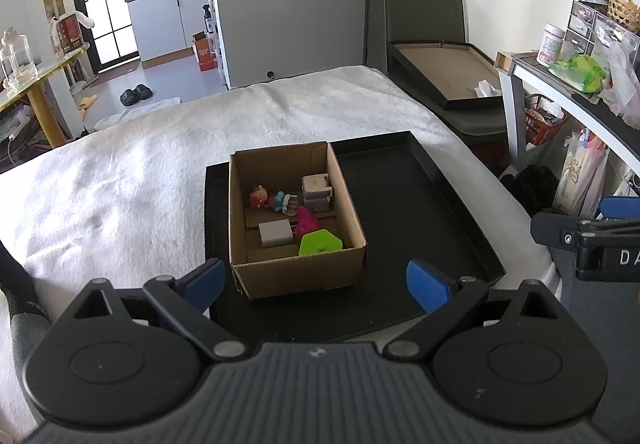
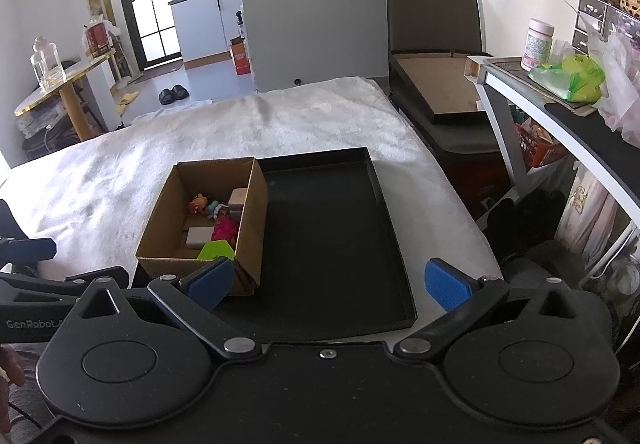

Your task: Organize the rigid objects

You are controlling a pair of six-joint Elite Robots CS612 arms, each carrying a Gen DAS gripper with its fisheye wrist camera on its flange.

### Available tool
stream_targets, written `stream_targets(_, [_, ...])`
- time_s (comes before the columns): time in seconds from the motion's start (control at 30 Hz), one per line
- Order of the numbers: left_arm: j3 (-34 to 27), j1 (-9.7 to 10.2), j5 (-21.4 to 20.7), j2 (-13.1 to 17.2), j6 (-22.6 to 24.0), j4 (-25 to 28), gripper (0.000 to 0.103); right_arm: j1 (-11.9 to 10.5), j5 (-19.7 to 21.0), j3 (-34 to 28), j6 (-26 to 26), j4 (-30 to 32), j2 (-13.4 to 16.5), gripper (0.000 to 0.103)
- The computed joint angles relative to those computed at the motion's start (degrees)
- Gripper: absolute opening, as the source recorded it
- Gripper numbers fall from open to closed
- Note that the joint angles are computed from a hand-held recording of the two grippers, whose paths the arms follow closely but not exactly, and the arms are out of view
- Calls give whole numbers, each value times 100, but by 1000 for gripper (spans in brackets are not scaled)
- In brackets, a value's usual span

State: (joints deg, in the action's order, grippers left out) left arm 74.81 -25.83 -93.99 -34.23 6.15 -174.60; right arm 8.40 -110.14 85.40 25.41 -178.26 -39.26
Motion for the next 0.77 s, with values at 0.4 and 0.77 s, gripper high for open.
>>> stream_targets(0.4, [-22, 11, -46, 29, 36, 55, 97, 9, 1, -36, 12, 158, -1, 103])
stream_targets(0.77, [-21, 19, -56, 37, 10, 64, 97, 9, 43, -46, -26, 239, 10, 103])
